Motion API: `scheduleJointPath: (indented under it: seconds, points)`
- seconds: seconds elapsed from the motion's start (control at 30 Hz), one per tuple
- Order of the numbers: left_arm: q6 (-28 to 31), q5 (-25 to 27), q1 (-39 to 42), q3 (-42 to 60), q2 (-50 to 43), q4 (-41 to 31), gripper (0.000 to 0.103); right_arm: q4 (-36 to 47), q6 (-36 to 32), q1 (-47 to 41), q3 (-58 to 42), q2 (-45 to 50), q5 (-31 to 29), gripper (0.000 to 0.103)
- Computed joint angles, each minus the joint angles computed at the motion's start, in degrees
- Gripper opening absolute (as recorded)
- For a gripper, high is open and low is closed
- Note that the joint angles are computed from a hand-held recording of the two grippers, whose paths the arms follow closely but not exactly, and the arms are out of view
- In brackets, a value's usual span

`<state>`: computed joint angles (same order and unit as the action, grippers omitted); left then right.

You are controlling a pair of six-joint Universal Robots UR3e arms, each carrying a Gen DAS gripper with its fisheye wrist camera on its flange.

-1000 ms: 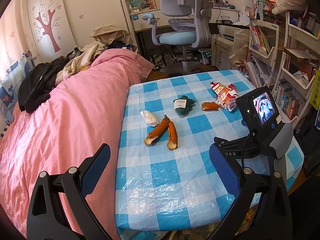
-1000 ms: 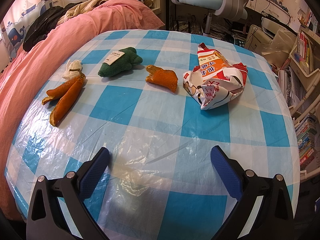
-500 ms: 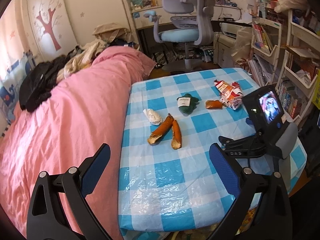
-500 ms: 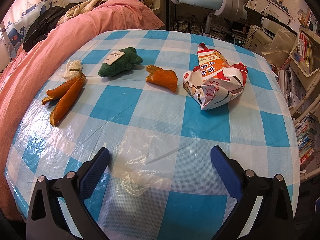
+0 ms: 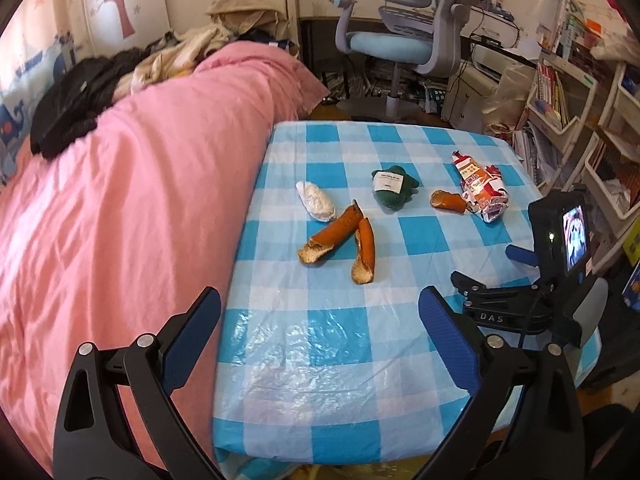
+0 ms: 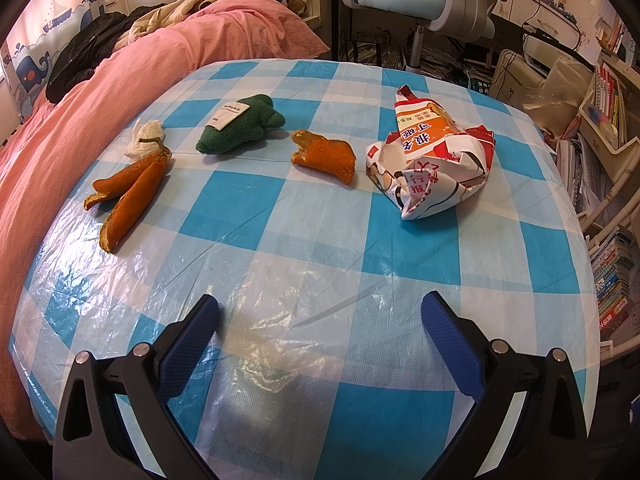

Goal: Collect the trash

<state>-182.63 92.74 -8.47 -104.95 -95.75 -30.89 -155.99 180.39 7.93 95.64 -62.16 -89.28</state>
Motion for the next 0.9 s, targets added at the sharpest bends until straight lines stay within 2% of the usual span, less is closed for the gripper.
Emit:
scheduleJointPath:
  seconds: [0.07,0.3,0.47,0.9]
  points:
    - [-0.63,-0.48,-0.08,0.49,-0.80,-0.33,0.095,0.02,0.01,0.01,-0.01,-0.01,-0.01,0.097]
    - [-0.25,5.06,-4.66,4.07,-5.05,-0.27,0.095,0.03,0.00,0.00,0.01,-0.05,0.01,0.097]
    - [-0.48,4.98,-4.96,5.80,-5.95,-0.86,0.095,0.03,0.00,0.00,0.01,-0.05,0.01,0.097]
    - [1.15,-4.43,2.13,6.00,-4.73,-3.15,0.095,0.12,-0.01,0.00,-0.03,-0.07,0.00,0.097]
